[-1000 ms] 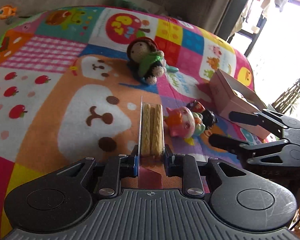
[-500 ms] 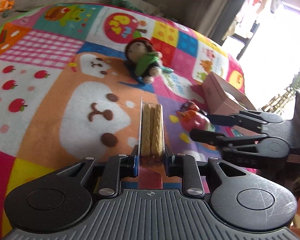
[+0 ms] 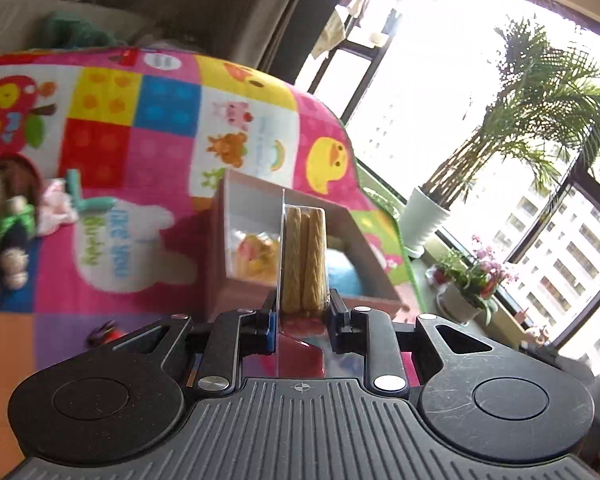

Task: Organize objects
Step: 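Lower the biscuit pack into the pink box and open the left gripper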

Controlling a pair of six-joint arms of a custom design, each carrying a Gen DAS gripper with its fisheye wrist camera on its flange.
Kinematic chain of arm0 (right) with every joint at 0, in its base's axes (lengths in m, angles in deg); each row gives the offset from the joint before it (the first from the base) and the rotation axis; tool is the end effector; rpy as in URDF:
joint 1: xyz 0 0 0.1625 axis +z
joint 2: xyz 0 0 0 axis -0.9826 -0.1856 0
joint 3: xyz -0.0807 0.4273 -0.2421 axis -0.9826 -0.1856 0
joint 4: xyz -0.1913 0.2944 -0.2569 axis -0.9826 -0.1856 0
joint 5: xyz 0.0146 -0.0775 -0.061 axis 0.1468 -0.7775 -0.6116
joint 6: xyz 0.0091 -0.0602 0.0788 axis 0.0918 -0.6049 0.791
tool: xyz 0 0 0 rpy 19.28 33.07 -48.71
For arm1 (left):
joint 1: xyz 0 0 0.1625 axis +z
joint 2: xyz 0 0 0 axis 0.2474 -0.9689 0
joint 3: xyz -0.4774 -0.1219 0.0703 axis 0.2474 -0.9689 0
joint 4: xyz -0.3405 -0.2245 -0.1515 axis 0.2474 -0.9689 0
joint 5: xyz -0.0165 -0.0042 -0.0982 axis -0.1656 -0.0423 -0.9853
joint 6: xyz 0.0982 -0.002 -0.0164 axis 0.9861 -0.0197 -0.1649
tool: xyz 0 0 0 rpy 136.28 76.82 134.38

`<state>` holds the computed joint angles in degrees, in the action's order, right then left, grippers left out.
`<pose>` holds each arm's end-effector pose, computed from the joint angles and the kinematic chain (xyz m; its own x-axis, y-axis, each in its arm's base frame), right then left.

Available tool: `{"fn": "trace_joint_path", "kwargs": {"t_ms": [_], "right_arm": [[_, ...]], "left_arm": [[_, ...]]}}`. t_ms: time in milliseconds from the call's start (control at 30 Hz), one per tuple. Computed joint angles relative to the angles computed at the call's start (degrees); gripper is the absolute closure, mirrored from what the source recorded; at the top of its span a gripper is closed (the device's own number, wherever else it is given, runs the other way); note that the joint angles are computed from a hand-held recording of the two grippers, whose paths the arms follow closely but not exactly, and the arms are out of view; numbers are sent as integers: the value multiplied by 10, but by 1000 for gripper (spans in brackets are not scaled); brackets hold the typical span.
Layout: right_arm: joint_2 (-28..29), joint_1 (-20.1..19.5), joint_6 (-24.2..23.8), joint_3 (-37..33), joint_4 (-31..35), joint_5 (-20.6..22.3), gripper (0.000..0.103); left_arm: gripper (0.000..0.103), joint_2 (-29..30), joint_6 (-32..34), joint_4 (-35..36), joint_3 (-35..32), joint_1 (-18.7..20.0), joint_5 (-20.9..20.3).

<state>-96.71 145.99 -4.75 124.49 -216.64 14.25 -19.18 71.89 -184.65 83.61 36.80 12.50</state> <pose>-0.0491 -0.5183 0.2504 -0.5917 -0.5204 0.6157 -0.8055 0.4113 -0.4266 -0.2398 -0.5837 -0.0256 -0.9245 0.2547 -0.2836 0.3811 0.6277 -0.6787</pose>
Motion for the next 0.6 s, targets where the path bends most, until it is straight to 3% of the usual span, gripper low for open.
{"fn": "trace_joint_path", "kwargs": {"t_ms": [67,133,267,400,500,600], "right_arm": [[-10,-17,10,-2,10,24,51],[-15,-30,11,-6,23,37,51],[-15,-46,28,-18,25,42,51],[-15,-59,42,-27,32,55,51],[-9,-63,45,-35,37,58,51],[4,-58,52,-43,34,50,51]], "left_arm": [[77,24,-21,57,-75,17,-34],[77,58,-21,91,-149,27,-40],[77,123,10,118,-253,30,21],[77,118,-55,180,-246,37,16],[73,106,-49,206,-224,36,15],[73,95,-45,159,-196,28,33]]}}
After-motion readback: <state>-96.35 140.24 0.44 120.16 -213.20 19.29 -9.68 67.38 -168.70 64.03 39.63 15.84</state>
